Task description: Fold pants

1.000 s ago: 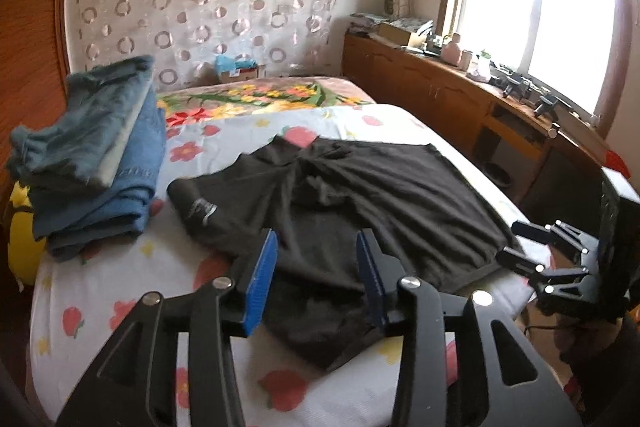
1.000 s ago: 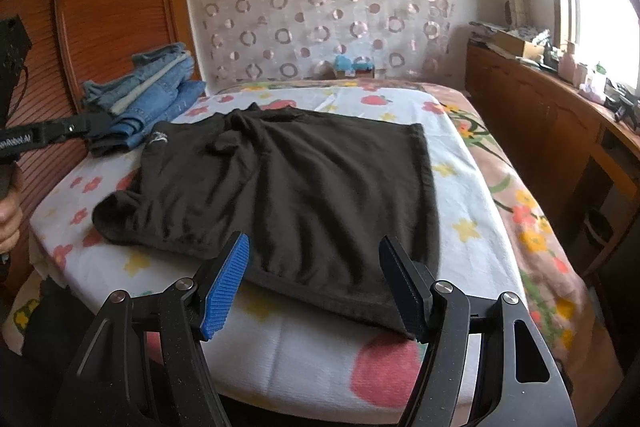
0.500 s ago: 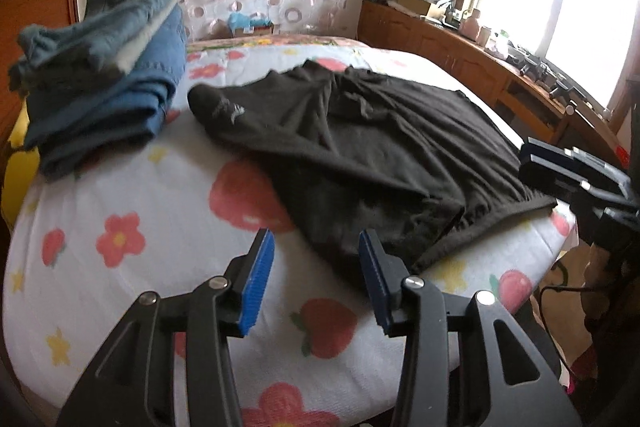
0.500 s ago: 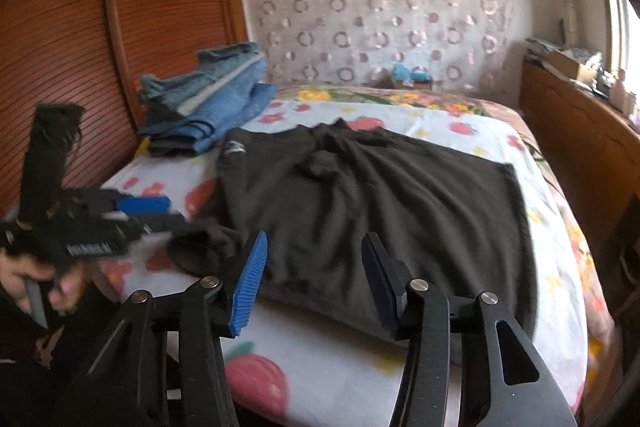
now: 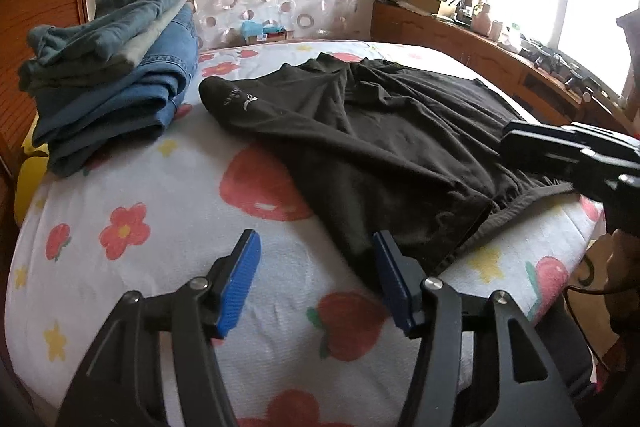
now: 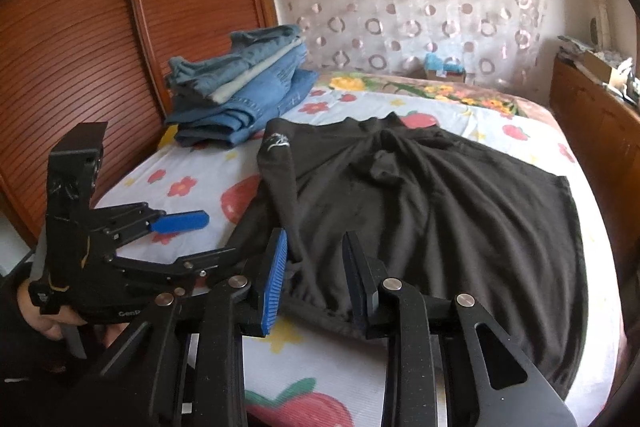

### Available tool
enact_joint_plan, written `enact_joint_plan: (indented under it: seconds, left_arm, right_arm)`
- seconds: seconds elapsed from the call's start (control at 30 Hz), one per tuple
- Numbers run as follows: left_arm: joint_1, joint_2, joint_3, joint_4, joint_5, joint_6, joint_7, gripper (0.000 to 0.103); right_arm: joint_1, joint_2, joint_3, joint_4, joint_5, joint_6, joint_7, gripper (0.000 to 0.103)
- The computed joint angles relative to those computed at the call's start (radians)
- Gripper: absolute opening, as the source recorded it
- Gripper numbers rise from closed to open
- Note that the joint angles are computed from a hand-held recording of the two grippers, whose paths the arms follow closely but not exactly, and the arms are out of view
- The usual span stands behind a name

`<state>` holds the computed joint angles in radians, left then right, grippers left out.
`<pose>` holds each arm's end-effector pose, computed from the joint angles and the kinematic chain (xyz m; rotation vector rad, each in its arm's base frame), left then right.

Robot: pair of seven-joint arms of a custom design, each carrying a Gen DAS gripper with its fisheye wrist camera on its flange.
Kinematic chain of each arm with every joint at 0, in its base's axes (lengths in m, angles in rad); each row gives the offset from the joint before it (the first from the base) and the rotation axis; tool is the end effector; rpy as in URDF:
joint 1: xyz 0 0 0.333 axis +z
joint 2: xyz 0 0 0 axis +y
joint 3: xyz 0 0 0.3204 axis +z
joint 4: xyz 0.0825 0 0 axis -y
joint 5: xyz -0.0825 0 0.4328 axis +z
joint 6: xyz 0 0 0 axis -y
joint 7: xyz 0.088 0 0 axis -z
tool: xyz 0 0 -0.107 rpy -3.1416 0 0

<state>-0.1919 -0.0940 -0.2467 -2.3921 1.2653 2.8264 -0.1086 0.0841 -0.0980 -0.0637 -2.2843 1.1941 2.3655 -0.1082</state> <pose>0.4655 -0.2715 0.3565 -1.8459 1.6695 -0.7721 0.5615 0.0225 0.3940 -2.1090 0.7768 -0.2287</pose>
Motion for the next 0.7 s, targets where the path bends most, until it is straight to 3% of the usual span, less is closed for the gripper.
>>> enact_joint_plan:
  seconds: [0.3,0.5,0.7]
  left_arm:
    - [0.014,-0.023,0.006,-0.024,-0.062,0.038,0.02,0.057]
    - [0.024,-0.034,-0.004,-0.035,-0.032,0.034,-0.012,0.057]
    - [0.026,-0.033,-0.004,-0.034,0.002,0.038,-0.042,0.057]
  right_arm:
    - [0.0,0.037,0.012,0.022,-0.057,-0.018,0.076,0.028]
    - [0.005,0.043,0.02,0.027,-0.068,-0.029,0.107,0.028]
    - [0.026,0.045,0.038,0.017,-0.1,0.033,0.121,0.03]
